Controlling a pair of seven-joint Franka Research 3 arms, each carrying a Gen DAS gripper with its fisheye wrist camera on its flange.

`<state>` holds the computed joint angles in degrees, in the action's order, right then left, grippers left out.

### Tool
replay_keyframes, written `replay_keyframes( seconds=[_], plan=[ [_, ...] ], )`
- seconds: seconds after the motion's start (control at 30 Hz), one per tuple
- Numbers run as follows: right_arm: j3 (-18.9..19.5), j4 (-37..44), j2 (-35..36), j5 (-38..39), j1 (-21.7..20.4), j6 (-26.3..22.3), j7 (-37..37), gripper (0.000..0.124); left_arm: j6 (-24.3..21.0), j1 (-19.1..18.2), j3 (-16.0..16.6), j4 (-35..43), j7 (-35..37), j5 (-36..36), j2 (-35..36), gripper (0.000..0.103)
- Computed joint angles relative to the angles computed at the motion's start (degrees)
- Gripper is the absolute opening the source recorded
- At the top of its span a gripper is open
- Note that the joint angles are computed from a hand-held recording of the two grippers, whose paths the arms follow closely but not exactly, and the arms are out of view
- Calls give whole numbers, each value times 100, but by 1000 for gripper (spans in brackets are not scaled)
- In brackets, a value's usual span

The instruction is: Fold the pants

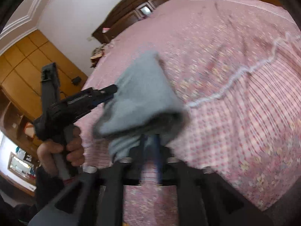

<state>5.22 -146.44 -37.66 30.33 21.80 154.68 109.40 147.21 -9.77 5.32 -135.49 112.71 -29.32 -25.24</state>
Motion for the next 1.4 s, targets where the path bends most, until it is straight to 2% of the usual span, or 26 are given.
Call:
replay_keyframes(
  seconds=[0.07, 0.1, 0.17, 0.2, 0.23, 0.27, 0.33, 0.37, 0.5, 0.67, 0.7, 0.73, 0.8, 0.87, 0.93, 1.0, 1.03, 1.13, 1.2, 1.23, 1.27, 1.3, 1.33, 1.37, 1.4],
  plan=[
    [-491, -9, 180, 809, 745, 726, -823, 59, 13, 79, -82, 39, 9, 215, 155, 28],
    [-582, 35, 333, 932, 864, 860, -899, 63, 89, 103, -146, 11, -46, 276, 191, 28],
    [-558, 234, 718, 1078, 767, 705, -723, 63, 342, 46, -151, -157, 87, 253, 124, 28],
    [-556, 237, 829, 1241, 755, 772, -679, 58, 504, 20, -178, -255, 121, 284, 89, 28],
    [-457, 147, 817, 1305, 649, 877, -550, 47, 635, 3, -193, -333, 142, 345, 54, 28],
    [-361, 66, 771, 1095, 497, 840, -290, 20, 719, -38, -192, -390, 129, 371, 56, 28],
    [-506, -136, 547, 1510, 695, 984, -555, 13, 700, -117, -114, -362, 135, 377, 120, 29],
    [-454, -202, 460, 1512, 658, 979, -509, 9, 679, -113, -116, -335, 99, 416, 151, 30],
    [-21, -328, 165, 869, 224, 650, -94, 6, 691, -113, -112, -237, 105, 506, 279, 30],
    [-9, -316, 62, 563, 191, 392, 132, 7, 742, -164, -75, -48, 241, 332, 480, 30],
    [25, -281, 19, 426, 134, 260, 166, 12, 755, -220, -7, -69, 367, 171, 446, 30],
    [72, -160, 100, 287, 70, 156, 214, 16, 691, -283, 87, -85, 494, -32, 375, 30],
    [-54, -4, 51, 195, 212, -38, -50, 42, 354, -305, 233, -130, 529, -403, 139, 32],
    [-175, -125, -224, 327, 430, 286, -493, 49, -121, -229, 404, -96, 366, -782, -47, 48],
    [-108, -246, -457, 336, 361, 671, -578, 51, -500, -104, 568, -215, 83, -1243, -288, 53],
    [21, -219, -487, 216, 2, 814, -277, 61, -822, -58, 713, -422, 115, -1678, -532, 54],
    [34, -105, -393, 100, -197, 745, -143, 62, -984, -34, 784, -549, 198, -1848, -645, 55],
    [-204, 261, 49, -200, -290, 509, -325, 69, -1401, -6, 895, -564, 497, -2257, -568, 58],
    [-382, 719, 708, -330, -353, 219, -657, 70, -1637, -23, 963, -428, 616, -2663, -307, 58],
    [-461, 955, 1046, -363, -387, -23, -756, 70, -1791, -22, 1001, -297, 653, -2833, -117, 60],
    [-725, 1209, 1414, -257, -258, -468, -970, 70, -2070, -25, 1050, -112, 635, -2955, 127, 61],
    [-790, 1310, 1581, 13, -273, -736, -1213, 70, -2310, 5, 1046, 55, 609, -2953, 331, 61],
    [-955, 1264, 1668, 482, -105, -702, -1559, 70, -2414, 62, 919, 158, 498, -2768, 440, 61],
    [-921, 1051, 1577, 1003, -50, -349, -1915, 70, -2422, 129, 792, 211, 435, -2636, 488, 59],
    [-925, 1021, 1536, 1123, -13, -315, -2060, 66, -2486, 188, 745, 226, 450, -2683, 485, 59]
  ],
)
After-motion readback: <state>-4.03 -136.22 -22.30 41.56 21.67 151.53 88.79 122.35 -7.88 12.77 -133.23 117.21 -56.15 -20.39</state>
